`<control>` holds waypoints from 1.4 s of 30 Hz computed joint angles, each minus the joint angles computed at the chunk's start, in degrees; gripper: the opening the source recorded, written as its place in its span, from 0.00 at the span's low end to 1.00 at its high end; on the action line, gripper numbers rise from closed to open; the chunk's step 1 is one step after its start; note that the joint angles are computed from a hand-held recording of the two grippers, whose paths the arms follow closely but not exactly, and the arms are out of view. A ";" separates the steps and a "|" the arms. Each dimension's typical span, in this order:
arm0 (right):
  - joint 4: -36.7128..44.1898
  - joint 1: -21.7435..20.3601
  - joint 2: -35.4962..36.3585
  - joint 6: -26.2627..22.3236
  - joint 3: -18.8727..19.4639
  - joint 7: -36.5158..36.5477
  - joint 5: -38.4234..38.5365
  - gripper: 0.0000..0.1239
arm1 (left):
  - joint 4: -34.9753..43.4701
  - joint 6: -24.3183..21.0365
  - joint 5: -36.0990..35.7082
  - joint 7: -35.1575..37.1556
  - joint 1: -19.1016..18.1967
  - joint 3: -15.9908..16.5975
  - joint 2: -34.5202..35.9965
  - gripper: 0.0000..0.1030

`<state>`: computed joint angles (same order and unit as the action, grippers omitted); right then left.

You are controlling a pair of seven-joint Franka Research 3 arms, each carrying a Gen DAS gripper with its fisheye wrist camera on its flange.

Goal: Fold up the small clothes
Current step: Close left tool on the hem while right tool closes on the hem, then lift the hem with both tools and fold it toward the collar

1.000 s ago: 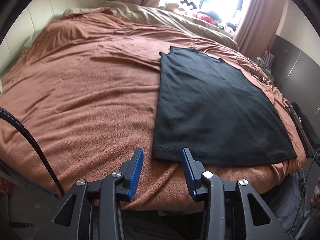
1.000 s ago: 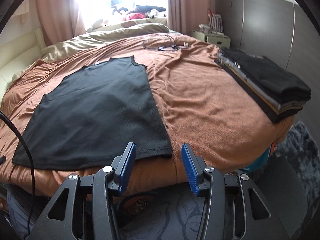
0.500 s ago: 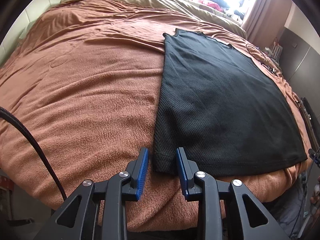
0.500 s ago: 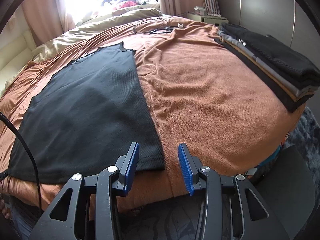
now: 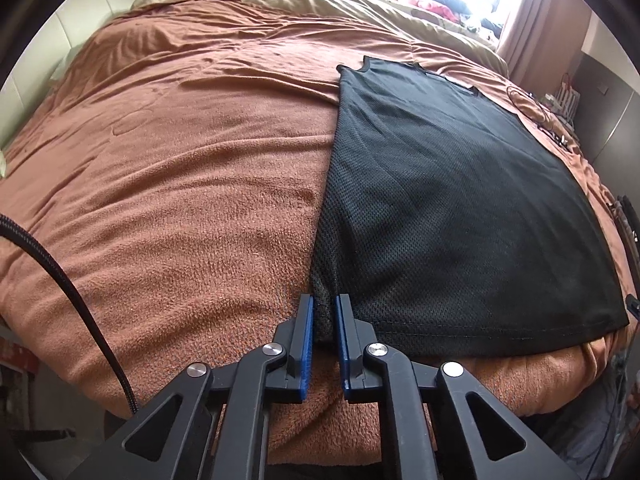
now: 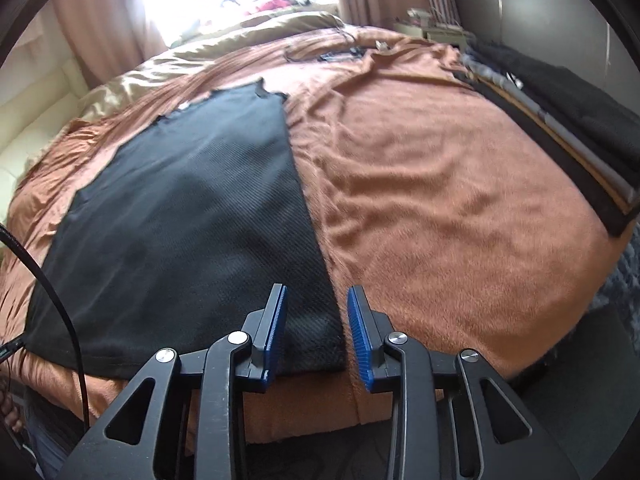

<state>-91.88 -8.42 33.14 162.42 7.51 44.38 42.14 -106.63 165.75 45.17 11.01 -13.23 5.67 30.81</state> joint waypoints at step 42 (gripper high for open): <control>-19.60 0.80 -21.37 -5.16 -5.14 -24.81 25.69 0.01 | -14.57 -2.52 43.51 -46.28 1.86 -4.74 -19.00 0.05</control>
